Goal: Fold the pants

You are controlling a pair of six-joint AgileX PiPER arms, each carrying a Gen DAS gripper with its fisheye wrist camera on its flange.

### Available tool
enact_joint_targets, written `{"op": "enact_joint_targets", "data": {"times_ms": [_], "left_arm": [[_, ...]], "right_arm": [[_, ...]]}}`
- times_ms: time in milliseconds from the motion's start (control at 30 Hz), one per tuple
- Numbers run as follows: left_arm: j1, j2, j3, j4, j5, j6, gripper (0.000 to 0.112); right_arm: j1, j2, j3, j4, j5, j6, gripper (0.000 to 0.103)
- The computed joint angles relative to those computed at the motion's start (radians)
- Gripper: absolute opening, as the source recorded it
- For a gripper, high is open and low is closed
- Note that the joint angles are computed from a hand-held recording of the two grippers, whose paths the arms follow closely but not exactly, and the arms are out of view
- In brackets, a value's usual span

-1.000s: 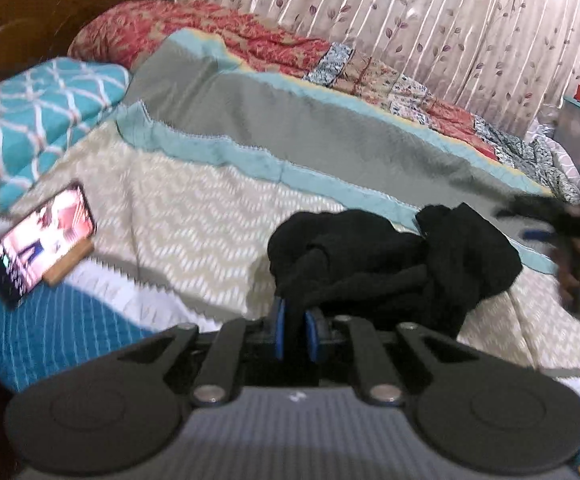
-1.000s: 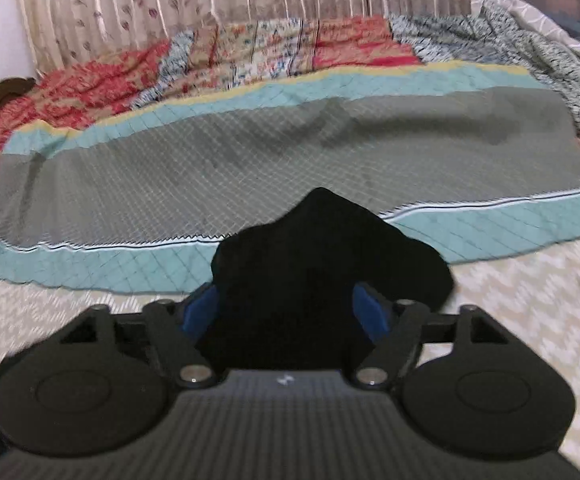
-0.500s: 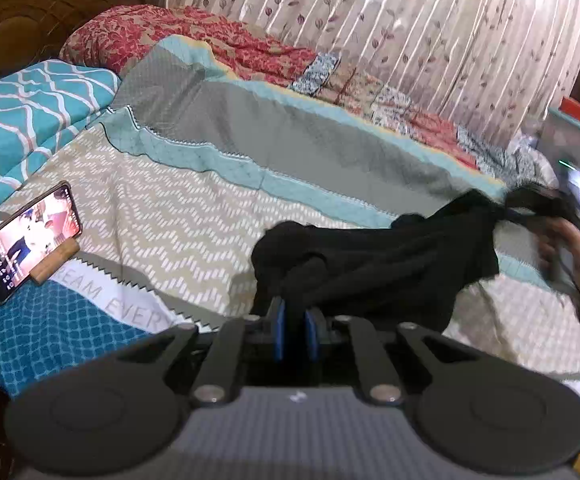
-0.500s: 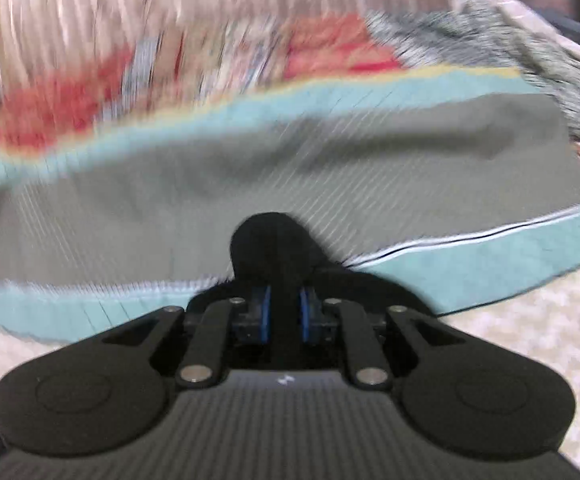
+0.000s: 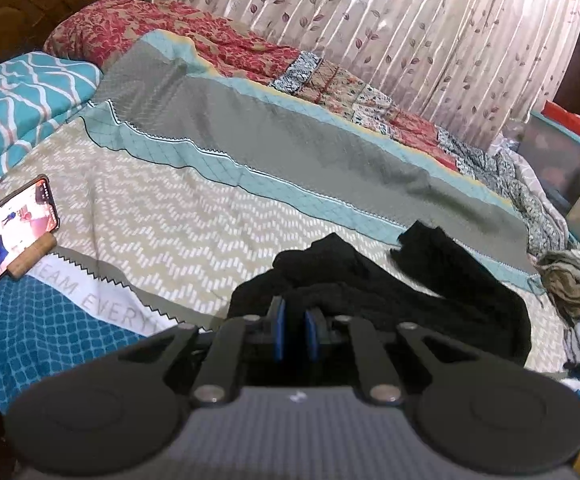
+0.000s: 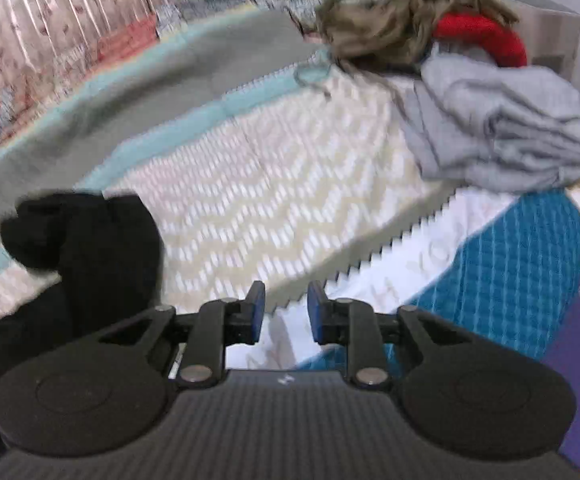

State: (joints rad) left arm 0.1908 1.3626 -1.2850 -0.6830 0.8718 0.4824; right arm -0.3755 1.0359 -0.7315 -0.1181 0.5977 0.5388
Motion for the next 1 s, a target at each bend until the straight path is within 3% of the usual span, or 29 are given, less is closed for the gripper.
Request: {"op": "enact_joint_targets", "data": {"times_ms": [33,100,133,200,267,367,433,467,500,567,633,700,767,833,867,900,933,1000], "left_arm": [[0.008,0.0,-0.002,-0.011,0.006,0.0,0.011],[0.011,-0.009,0.001,-0.017,0.007,-0.006,0.01],[0.006,-0.019,0.009,-0.009,0.002,-0.012,0.01],[0.0,-0.034,0.015,0.008,-0.001,-0.029,0.011],[-0.002,-0.049,0.014,0.031,0.005,-0.052,0.011],[-0.014,-0.066,-0.001,0.074,0.002,-0.093,0.011],[-0.033,-0.072,-0.016,0.11,-0.013,-0.115,0.011],[-0.047,-0.067,-0.034,0.14,-0.021,-0.132,0.011],[-0.057,-0.058,-0.054,0.159,-0.026,-0.14,0.011],[-0.071,-0.02,-0.128,0.202,-0.03,-0.146,0.01],[-0.068,0.012,-0.206,0.22,-0.069,-0.139,0.007],[-0.05,0.038,-0.279,0.219,-0.106,-0.149,0.003],[-0.049,0.018,-0.278,0.265,-0.244,-0.187,0.002],[-0.02,0.009,-0.277,0.22,-0.286,-0.15,0.002],[0.001,0.011,-0.28,0.174,-0.269,-0.117,0.003],[0.02,0.015,-0.28,0.133,-0.238,-0.081,0.003],[0.023,0.017,-0.271,0.132,-0.219,-0.075,0.005],[0.004,0.013,-0.216,0.184,-0.209,-0.086,0.01]], "right_arm": [[0.035,0.003,-0.035,-0.049,-0.002,0.027,0.032],[0.151,0.075,-0.137,-0.199,-0.005,0.126,0.06],[0.203,0.138,-0.204,-0.23,-0.017,0.117,0.066],[0.284,0.287,-0.341,-0.236,-0.062,0.04,0.088],[0.351,0.481,-0.522,-0.192,-0.06,-0.093,0.091],[0.445,0.775,-0.822,-0.17,0.046,-0.257,0.091],[0.509,0.94,-0.991,-0.261,0.169,-0.263,0.082],[0.536,1.012,-1.065,-0.315,0.229,-0.258,0.036],[0.55,1.06,-1.126,-0.352,0.291,-0.276,0.015],[0.515,1.039,-1.149,-0.335,0.296,-0.216,0.015],[0.433,0.926,-1.087,-0.255,0.182,-0.18,0.015],[0.342,0.804,-1.028,-0.232,0.124,-0.129,0.015],[0.217,0.685,-0.939,-0.155,0.055,-0.15,0.015],[0.087,0.569,-0.808,-0.091,-0.006,-0.155,0.021],[0.024,0.52,-0.736,-0.079,-0.028,-0.144,0.039],[-0.032,0.479,-0.663,-0.108,-0.025,-0.112,0.068],[-0.072,0.442,-0.584,-0.176,-0.011,-0.058,0.076],[-0.132,0.374,-0.41,-0.306,-0.028,0.047,0.075]]}}
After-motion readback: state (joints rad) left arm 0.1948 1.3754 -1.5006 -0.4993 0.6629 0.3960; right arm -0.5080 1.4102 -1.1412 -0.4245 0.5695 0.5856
